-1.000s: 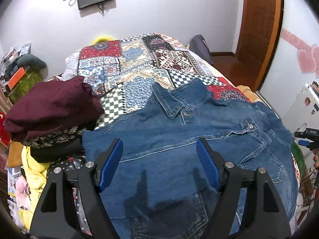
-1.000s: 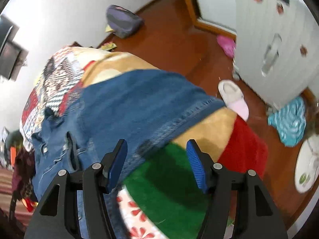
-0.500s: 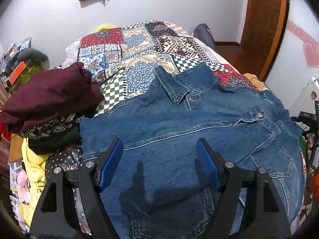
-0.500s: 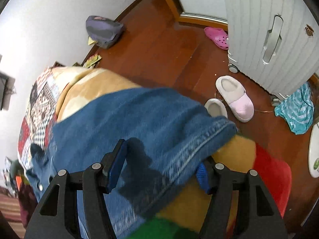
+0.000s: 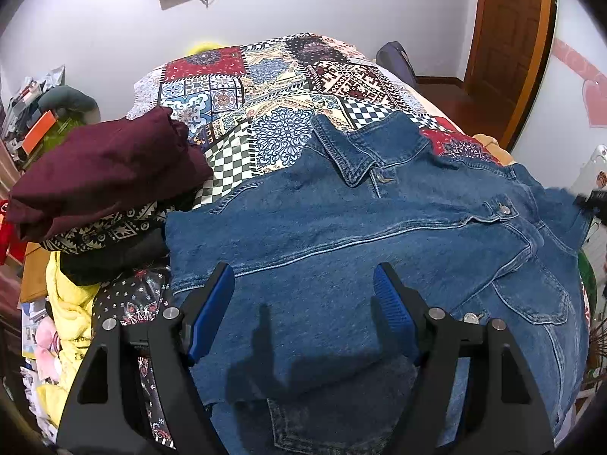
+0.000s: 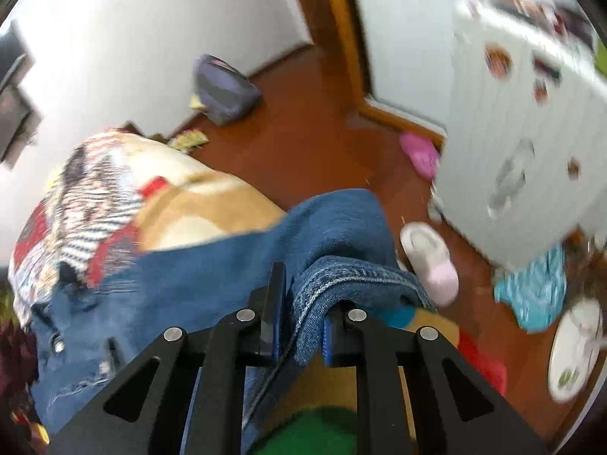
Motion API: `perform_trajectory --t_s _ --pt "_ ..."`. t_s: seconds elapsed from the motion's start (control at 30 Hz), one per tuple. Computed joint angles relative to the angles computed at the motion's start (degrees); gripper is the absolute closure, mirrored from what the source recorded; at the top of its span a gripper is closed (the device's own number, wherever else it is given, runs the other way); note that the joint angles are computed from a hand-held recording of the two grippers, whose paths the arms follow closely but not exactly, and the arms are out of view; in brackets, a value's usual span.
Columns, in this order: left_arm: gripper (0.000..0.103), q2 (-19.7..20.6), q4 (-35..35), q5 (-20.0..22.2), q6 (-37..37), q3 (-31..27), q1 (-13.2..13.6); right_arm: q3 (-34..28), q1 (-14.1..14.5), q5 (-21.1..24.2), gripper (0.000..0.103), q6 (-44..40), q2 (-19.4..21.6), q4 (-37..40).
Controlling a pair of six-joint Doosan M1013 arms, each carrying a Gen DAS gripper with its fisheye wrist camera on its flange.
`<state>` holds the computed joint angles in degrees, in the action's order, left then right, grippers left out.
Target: Fold large clothes
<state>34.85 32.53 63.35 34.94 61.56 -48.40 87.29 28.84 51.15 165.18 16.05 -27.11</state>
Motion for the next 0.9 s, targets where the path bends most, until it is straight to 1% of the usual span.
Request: perform_trajectory --t_s 0.07,0.1,0.27,0.37,0.4,0.43,0.53,0.6,0.63,0.7,0.8,0.87,0.9 --pt "0.028 -0.38 0.25 -0.4 -0.56 0.51 -0.02 -1.77 1.34 -0.93 0.09 -2.13 -0.27 -2.46" --pt "0.028 -0.54 0.36 -0.59 -0.73 0.75 -0.01 -2.69 1.93 -2.2 0.09 -3.95 -0.37 -2.82" --pt "0.028 -1.48 0.87 -1.52 -1.5 2.0 -0.23 -6.28 4.51 -7.53 0.09 -12.71 0.31 -1.22" --pt "0.028 -1.87 1.71 -1.33 -1.33 2.63 -0.47 -7.62 6.01 -11.25 0.09 -23.25 1.18 6.4" --pt "0.028 -1.95 2.1 -1.09 -1.23 2.77 -0.56 -7.9 6.17 -11.76 0.089 -25.73 1.6 8.28" --pt "0.028 -2.01 2.39 -0.93 -1.15 2.9 -0.62 -8.66 6.82 -11.76 0.089 -29.97 2.33 11.31" --pt "0.028 -2.38 2.66 -1.04 -1.1 3.64 -0.69 -10.12 7.85 -10.17 0.089 -38.41 4.47 17.44" --pt "0.028 -2.71 2.24 -1.43 -1.28 4.26 -0.59 -11.52 8.19 -7.66 0.089 -41.54 6.22 20.49" --pt "0.028 -2.91 2.02 -1.68 -1.49 4.65 -0.52 -12.07 8.18 -6.0 0.086 -43.23 7.19 23.16" --pt "0.028 -3.2 1.8 -1.93 -1.9 5.25 -0.47 -12.79 7.98 -3.28 0.086 -44.6 8.63 26.81" --pt "0.028 -3.66 1.3 -2.25 -2.57 6.24 -0.36 -14.15 8.35 0.71 0.086 -44.41 10.08 27.3" --pt "0.028 -3.85 0.73 -2.4 -2.77 6.78 -0.23 -14.27 8.55 2.47 0.081 -44.7 10.01 27.49" --pt "0.028 -3.88 0.54 -2.35 -2.86 6.9 -0.21 -14.44 8.73 2.75 0.075 -45.06 9.89 28.12"
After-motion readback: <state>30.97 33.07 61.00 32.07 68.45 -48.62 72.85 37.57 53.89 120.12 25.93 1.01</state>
